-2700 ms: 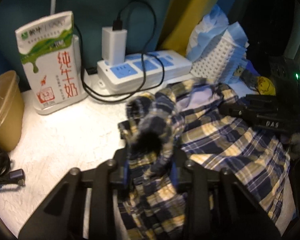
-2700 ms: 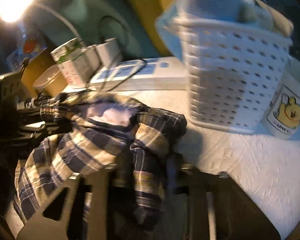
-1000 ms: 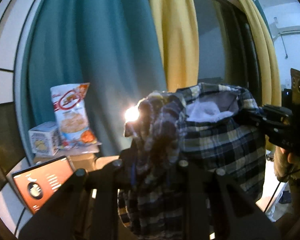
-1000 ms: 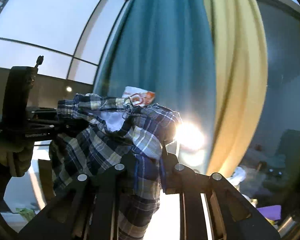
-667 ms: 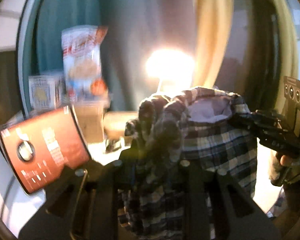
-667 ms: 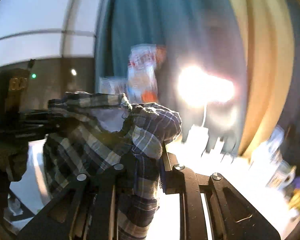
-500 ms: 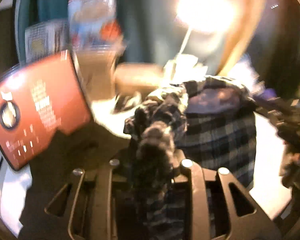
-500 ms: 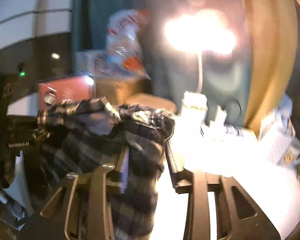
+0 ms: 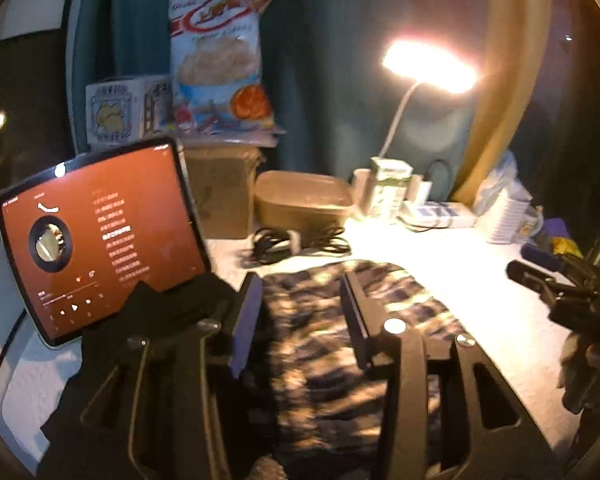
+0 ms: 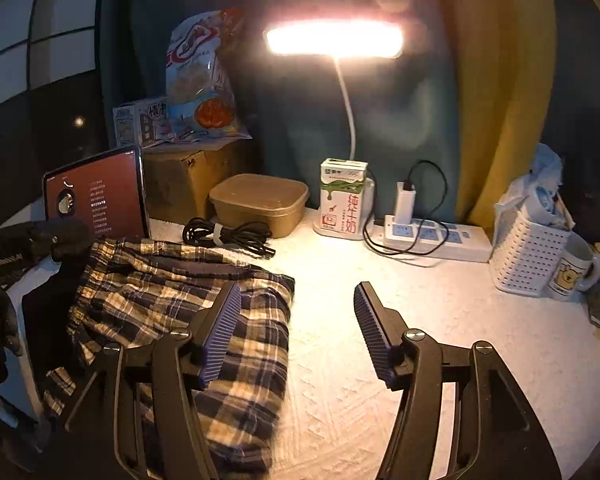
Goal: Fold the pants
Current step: 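Carry the lifted pants with both grippers and lay them on the table, then open both grippers and withdraw from the folded pants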
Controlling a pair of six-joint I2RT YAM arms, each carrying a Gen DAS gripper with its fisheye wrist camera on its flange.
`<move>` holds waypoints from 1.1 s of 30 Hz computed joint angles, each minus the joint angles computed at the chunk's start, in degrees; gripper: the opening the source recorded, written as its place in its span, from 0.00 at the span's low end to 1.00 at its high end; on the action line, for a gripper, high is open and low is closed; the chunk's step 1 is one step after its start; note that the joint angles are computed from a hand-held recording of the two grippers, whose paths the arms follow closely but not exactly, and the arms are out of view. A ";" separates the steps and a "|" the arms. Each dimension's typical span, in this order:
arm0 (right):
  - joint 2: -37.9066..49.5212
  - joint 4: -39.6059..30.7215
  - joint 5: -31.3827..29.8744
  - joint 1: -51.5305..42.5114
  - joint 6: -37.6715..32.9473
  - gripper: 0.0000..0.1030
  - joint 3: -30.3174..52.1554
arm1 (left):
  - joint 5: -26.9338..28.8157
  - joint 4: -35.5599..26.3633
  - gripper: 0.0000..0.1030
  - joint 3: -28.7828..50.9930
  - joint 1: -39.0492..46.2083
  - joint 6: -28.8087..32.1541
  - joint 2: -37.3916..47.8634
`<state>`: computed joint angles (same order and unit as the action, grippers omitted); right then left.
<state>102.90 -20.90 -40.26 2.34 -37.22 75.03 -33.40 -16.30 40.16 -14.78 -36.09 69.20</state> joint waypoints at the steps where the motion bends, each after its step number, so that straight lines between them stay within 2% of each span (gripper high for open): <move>1: -0.60 -0.38 -0.59 -0.76 -0.57 0.61 -0.29 | -0.52 -0.58 0.43 0.68 -1.29 -0.54 0.32; 2: -1.15 -0.77 -1.01 -1.42 -1.09 0.61 -0.57 | -1.49 -1.46 0.48 1.29 -3.16 -1.63 0.50; 3: -1.63 -1.34 -1.44 -2.07 -1.63 0.61 -0.61 | -2.20 -1.96 0.59 1.81 -4.50 -2.52 0.78; 5: -2.95 -2.30 -2.39 -3.65 -2.74 0.61 -1.09 | -3.50 -2.72 0.75 2.72 -7.84 -4.85 1.49; 9: -5.07 -6.14 -5.52 -8.10 -5.94 0.62 -0.65 | -6.67 -4.31 0.86 5.46 -13.79 -6.55 3.55; 16: -7.04 -13.96 -12.51 -17.32 -12.89 0.62 2.78 | -17.02 -8.24 0.88 11.08 -25.25 -11.19 6.48; 22: -8.55 -20.18 -18.27 -26.79 -18.80 0.62 6.26 | -27.45 -13.87 0.88 19.79 -34.49 -15.51 12.97; 25: -8.86 -24.04 -22.09 -33.34 -21.44 0.63 7.56 | -34.17 -20.34 0.88 26.18 -39.35 -22.01 19.04; 28: -8.72 -27.45 -23.95 -38.80 -24.56 0.65 7.90 | -35.99 -22.86 0.88 30.07 -42.59 -25.42 23.03; 30: -8.76 -29.12 -24.53 -41.85 -26.30 0.69 7.83 | -35.16 -22.30 0.88 31.96 -44.49 -26.14 25.10; 33: -7.75 -35.31 -26.81 -46.75 -32.16 0.70 9.12 | -32.92 -24.54 0.88 35.24 -46.34 -30.04 27.38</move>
